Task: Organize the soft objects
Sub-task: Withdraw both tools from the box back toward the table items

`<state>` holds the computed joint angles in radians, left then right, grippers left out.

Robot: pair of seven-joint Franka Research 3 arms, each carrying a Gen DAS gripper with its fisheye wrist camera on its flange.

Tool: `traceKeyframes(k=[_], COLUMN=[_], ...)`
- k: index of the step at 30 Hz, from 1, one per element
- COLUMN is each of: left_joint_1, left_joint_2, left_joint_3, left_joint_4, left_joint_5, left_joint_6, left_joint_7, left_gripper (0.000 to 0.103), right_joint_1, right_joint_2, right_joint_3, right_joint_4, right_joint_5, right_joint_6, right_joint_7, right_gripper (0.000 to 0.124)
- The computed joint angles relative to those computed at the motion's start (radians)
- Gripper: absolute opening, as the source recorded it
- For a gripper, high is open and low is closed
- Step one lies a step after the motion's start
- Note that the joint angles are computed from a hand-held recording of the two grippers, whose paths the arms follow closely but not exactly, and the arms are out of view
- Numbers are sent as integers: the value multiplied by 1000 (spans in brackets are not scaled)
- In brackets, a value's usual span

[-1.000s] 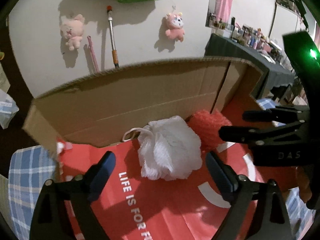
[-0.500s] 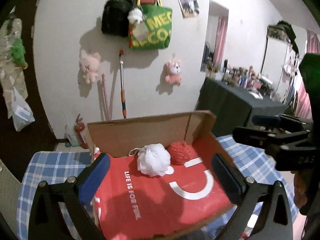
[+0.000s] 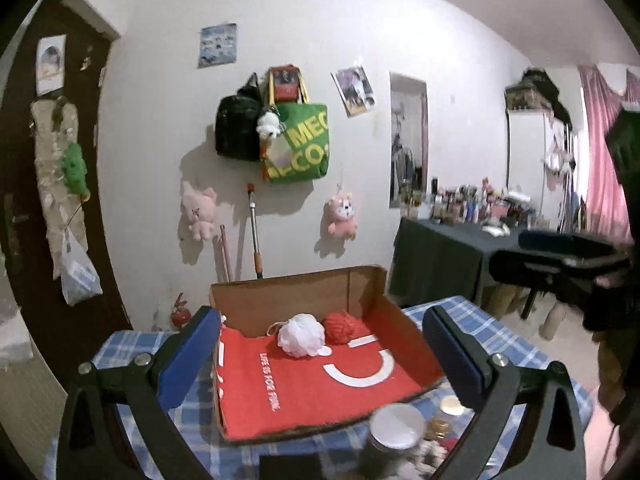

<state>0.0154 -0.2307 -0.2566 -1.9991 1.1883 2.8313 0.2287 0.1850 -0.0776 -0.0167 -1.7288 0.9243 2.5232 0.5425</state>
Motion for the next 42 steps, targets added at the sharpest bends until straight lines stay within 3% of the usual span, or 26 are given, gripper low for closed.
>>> traceKeyframes(k=[3, 10, 14, 18, 25, 30, 35, 42], left_joint_1=[23, 60, 53, 45, -21, -71, -131, -176], left_joint_2=[-87, -236, -283, -313, -316, -273, -213, -133], left_joint_3=[-20, -84, -112, -159, -182, -191, -148, -94], left_joint_4=[-84, -233, -301, -352, -420, -439, -448, -444], left_joint_5=[78, 165, 174, 212, 258, 286, 304, 265], left_joint_6=[37, 54, 38, -35, -181, -288, -299, -297], left_joint_7=[-140, -309, -391, -478, -587, -615, -624, -615], left_gripper=[103, 103, 103, 103, 103, 103, 103, 103], right_joint_1=[16, 93, 124, 160, 165, 118, 87, 73], right_joint_2=[-108, -307, -376, -422, -392, -345, -277, -200], right_joint_3=[-18, -79, -96, -104, -91, -57, -14, -11], right_joint_4=[-138, -397, -493, -580, -650, -678, -677, -669], right_joint_5=[104, 285, 349, 437, 628, 680, 668, 567], right_joint_6=[40, 142, 204, 292, 369, 340, 358, 346], right_joint_7=[-108, -305, -371, -464, -643, -672, -660, -534], right_gripper=[96, 99, 99, 100, 100, 100, 100, 100])
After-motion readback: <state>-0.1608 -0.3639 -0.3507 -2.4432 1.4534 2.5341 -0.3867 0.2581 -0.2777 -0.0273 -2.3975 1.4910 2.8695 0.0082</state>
